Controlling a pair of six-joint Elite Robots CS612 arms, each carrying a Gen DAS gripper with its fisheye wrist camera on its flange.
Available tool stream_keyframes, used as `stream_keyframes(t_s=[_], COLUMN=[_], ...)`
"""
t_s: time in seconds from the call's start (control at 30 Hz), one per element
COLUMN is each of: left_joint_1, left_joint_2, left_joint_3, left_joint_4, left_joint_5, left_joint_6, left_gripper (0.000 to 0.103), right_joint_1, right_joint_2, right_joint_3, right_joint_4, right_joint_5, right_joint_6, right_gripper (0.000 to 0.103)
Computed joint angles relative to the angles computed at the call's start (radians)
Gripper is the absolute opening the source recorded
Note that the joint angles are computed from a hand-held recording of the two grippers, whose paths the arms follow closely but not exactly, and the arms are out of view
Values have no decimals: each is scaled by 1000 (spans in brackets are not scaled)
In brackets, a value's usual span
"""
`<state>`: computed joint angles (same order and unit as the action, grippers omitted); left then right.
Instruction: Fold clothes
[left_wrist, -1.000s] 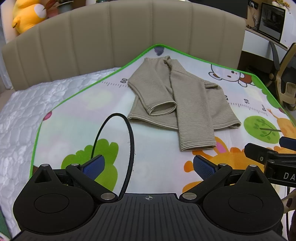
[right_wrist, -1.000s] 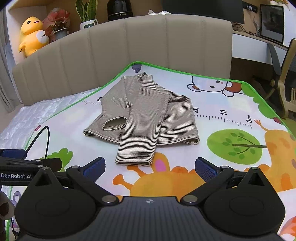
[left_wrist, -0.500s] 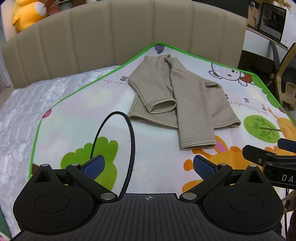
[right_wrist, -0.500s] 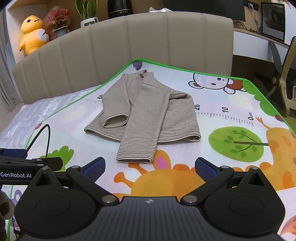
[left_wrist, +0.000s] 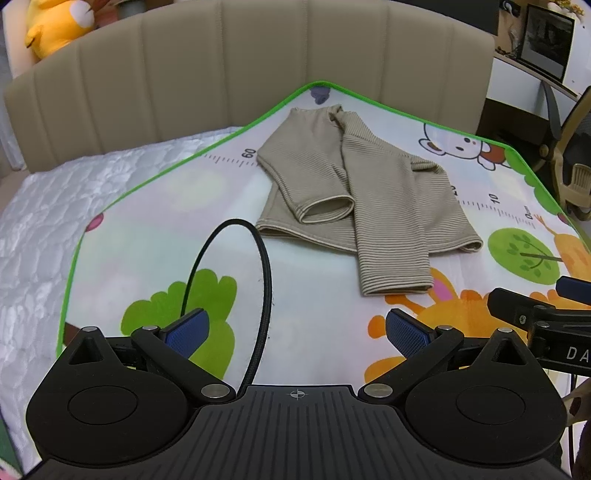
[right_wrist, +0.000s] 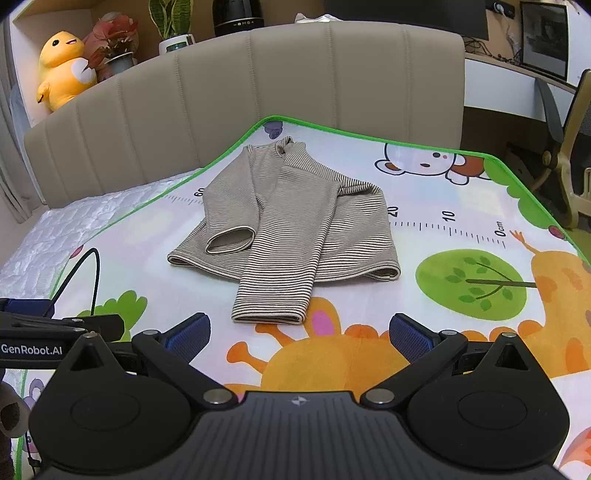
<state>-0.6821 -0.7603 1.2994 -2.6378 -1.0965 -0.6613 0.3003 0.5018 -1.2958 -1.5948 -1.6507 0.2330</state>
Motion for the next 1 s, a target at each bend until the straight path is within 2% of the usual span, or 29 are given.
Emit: stream_keyframes(t_s=[0.43, 0.7, 0.83, 0.93, 0.97, 1.0], left_joint_1=[-1, -3, -4, -7, -8, -10], left_joint_2=[2, -5, -26, -50, -59, -68], left_joint_3=[-5, 2, 29, 74, 90, 107], left_joint_4=[11, 9, -2, -65, -86, -106], left_joint_5=[-5, 24, 53, 88, 103, 122], left_joint_6=[0, -13, -56, -71, -71, -67], left_gripper=[103, 103, 103, 103, 103, 103], right_joint_1=[-1, 8, 16, 22, 24, 27], right_joint_2=[-2, -11, -32, -52, -59, -66], right_joint_3=[1, 29, 90, 154, 177, 210], right_joint_4=[9, 11, -48, -130, -159, -202], right_joint_5=[2, -34, -86, -112, -123, -151], right_joint_6=[6, 5, 72, 100, 104, 70], right_gripper=[103, 103, 103, 103, 103, 103])
